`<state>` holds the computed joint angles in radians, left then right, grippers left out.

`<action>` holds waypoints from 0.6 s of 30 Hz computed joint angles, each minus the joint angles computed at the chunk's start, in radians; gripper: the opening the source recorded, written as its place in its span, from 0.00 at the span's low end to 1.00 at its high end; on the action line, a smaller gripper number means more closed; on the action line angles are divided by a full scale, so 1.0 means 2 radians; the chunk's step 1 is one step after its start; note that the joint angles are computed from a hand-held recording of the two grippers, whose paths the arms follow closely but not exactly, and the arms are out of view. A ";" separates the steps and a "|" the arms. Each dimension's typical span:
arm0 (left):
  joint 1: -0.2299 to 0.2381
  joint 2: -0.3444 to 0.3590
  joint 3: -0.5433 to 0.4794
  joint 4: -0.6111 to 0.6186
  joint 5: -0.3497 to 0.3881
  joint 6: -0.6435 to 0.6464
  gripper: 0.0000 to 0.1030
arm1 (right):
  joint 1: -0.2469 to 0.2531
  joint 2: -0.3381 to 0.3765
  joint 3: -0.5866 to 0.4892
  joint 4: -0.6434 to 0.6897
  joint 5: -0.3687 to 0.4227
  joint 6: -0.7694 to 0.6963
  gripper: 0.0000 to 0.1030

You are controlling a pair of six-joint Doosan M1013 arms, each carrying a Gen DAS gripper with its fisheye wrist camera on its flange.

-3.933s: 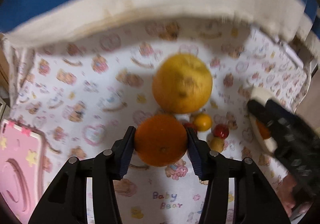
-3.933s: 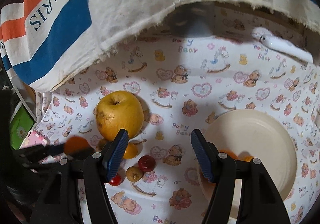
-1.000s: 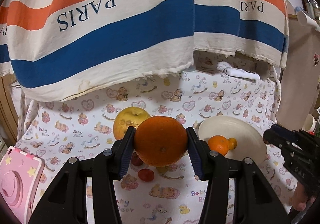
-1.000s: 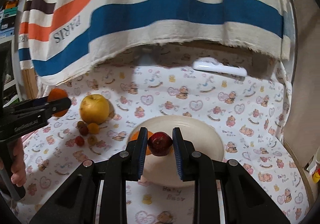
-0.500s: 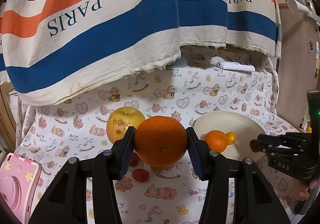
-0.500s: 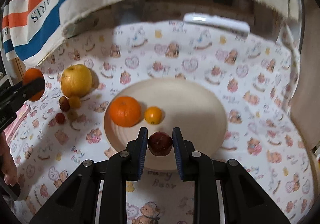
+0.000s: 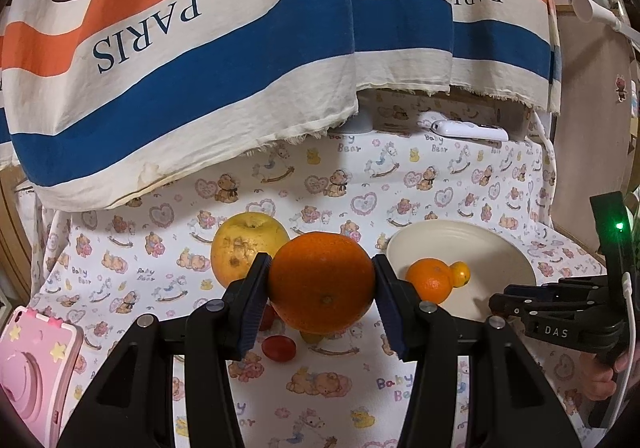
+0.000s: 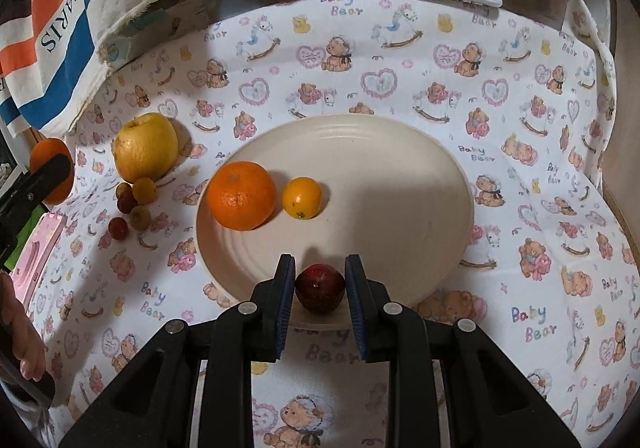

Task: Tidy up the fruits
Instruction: 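Carry the red plum over the plate with the right tool while the left tool holds the mandarin, then open the right tool to drop the plum while the left tool lowers and releases the mandarin onto the plate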

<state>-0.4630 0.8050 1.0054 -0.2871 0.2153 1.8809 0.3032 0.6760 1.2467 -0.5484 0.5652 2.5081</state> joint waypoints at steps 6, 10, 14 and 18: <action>-0.001 -0.004 0.006 -0.015 -0.007 0.019 0.48 | 0.000 -0.001 -0.001 -0.005 0.004 0.006 0.37; -0.005 -0.012 0.019 -0.044 -0.029 0.065 0.48 | 0.004 -0.013 0.017 -0.075 -0.017 0.089 0.68; -0.010 -0.015 0.017 -0.106 -0.026 0.138 0.48 | 0.008 -0.025 0.030 -0.163 -0.012 0.176 0.68; -0.014 -0.005 -0.011 -0.099 0.021 0.124 0.48 | 0.009 -0.036 0.042 -0.222 -0.009 0.244 0.69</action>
